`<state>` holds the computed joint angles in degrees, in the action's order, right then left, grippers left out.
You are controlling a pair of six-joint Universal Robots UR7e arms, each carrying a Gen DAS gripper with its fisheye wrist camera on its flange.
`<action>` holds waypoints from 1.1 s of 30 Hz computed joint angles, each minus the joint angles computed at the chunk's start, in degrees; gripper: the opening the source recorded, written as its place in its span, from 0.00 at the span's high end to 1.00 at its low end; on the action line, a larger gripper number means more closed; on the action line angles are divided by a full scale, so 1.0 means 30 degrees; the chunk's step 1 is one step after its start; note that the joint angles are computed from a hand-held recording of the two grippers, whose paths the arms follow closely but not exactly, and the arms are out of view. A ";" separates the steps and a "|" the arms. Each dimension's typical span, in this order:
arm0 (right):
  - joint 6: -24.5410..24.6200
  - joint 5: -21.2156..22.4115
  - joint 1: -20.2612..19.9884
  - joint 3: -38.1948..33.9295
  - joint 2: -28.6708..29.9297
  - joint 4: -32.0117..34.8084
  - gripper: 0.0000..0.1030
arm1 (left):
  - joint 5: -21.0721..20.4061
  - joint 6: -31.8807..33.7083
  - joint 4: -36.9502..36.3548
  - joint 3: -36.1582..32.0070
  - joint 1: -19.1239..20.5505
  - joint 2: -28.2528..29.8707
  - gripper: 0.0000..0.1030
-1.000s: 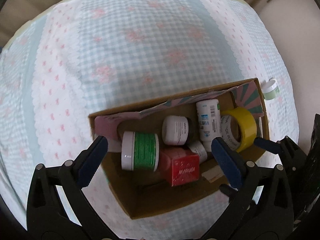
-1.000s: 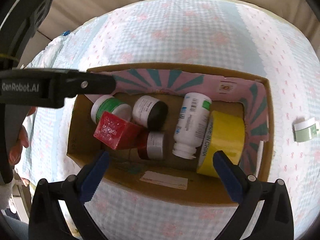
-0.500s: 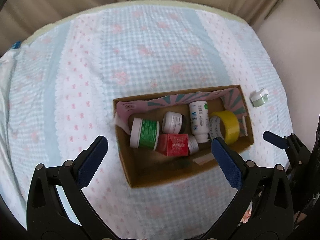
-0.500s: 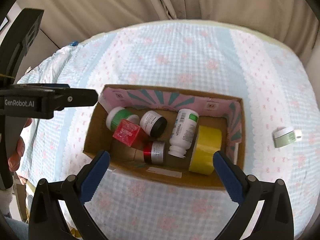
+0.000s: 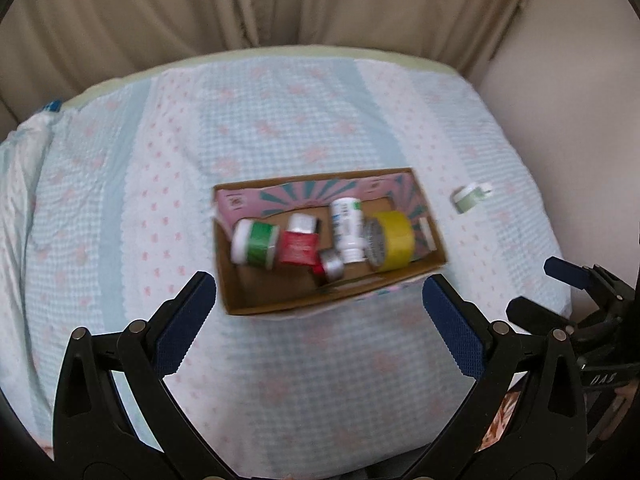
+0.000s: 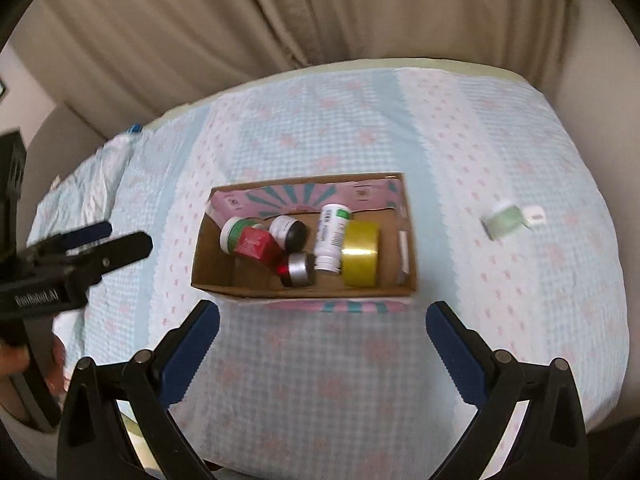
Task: Organize rigid objects
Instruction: 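Move both tools toward the pale green jar and white earbud case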
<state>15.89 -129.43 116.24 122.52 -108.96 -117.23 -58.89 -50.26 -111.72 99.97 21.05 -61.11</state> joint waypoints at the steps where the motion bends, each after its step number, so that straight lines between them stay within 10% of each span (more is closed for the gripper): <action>1: 0.0228 -0.0134 0.0068 -0.0086 -0.0299 0.0320 0.00 | -0.0058 0.0038 -0.0289 -0.0060 -0.0252 0.0203 0.00; 8: 0.1969 -0.2764 0.0460 -0.1361 -0.2472 0.3222 0.00 | -0.0892 0.1030 -0.1347 -0.1370 -0.1311 0.2174 0.00; 13: 0.0292 -0.3334 -0.0993 -0.2130 -0.4028 0.3515 0.00 | -0.0567 0.1682 -0.1796 -0.3072 -0.1980 0.4212 0.00; 24: -1.2288 0.2687 -1.1374 -0.4340 -0.4821 -0.0428 0.00 | -0.0498 0.0300 -0.0276 -0.9676 -0.1982 1.0938 0.00; 33: -1.6996 0.6224 -1.6415 -0.5846 -0.1952 -0.2228 0.00 | -0.1399 0.2154 0.0815 -1.5077 -0.0993 1.5908 0.00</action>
